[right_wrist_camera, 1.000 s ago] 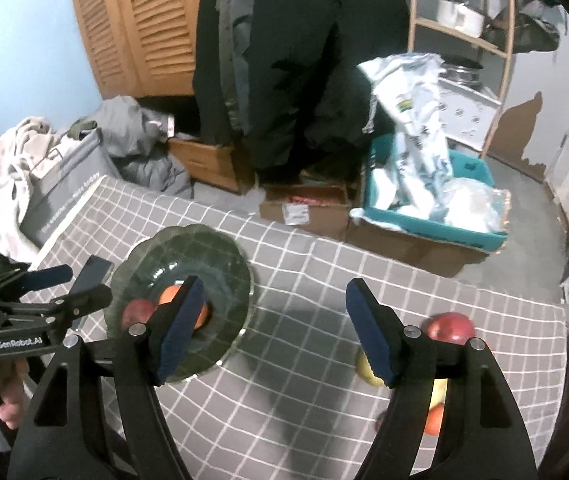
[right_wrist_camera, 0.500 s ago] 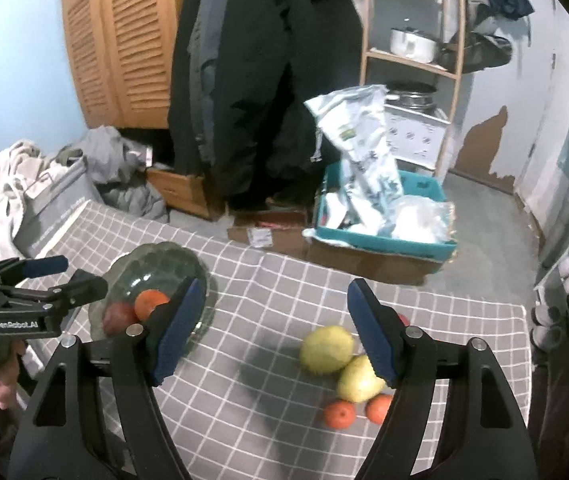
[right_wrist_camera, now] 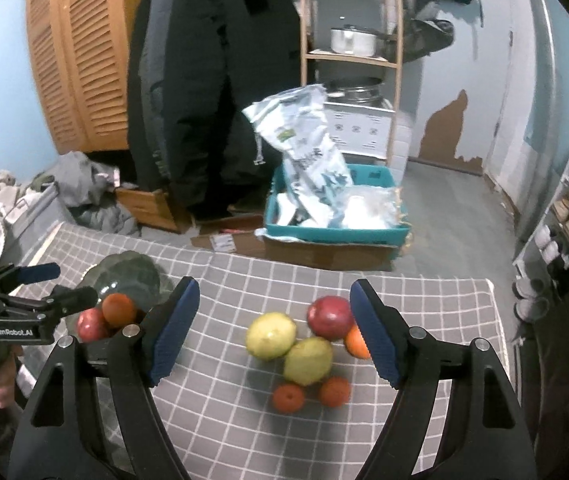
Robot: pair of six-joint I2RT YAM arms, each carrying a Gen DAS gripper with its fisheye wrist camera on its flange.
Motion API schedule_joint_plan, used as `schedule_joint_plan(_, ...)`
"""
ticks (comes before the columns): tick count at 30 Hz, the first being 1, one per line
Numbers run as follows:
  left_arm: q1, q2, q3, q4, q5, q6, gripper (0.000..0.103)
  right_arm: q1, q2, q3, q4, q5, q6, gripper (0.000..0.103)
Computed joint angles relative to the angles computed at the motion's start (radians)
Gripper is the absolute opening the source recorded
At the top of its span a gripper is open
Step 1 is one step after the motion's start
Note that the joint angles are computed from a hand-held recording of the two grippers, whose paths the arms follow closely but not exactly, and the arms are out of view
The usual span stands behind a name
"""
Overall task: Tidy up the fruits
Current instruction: 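Lift both grippers out of the bowl and move back toward the fruit cluster, then lower the right gripper onto a small tangerine and close it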
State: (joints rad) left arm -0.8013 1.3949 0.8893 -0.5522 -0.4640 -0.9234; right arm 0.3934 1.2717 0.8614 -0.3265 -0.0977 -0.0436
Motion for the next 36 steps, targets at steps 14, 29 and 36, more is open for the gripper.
schedule_joint_plan(14, -0.027, 0.186, 0.144, 0.037, 0.043, 0.054, 0.099, -0.186, 0.000, -0.052, 0.002, -0.072, -0.055, 0.078)
schedule_joint_plan(29, -0.001, 0.393, 0.226, 0.073, 0.118, 0.079, 0.099, -0.248, 0.173, -0.058, 0.037, -0.071, -0.083, 0.078)
schedule_joint_plan(36, 0.010, 0.465, 0.248, 0.080, 0.135, 0.079, 0.099, -0.237, 0.271, -0.050, 0.043, -0.041, -0.081, 0.078)
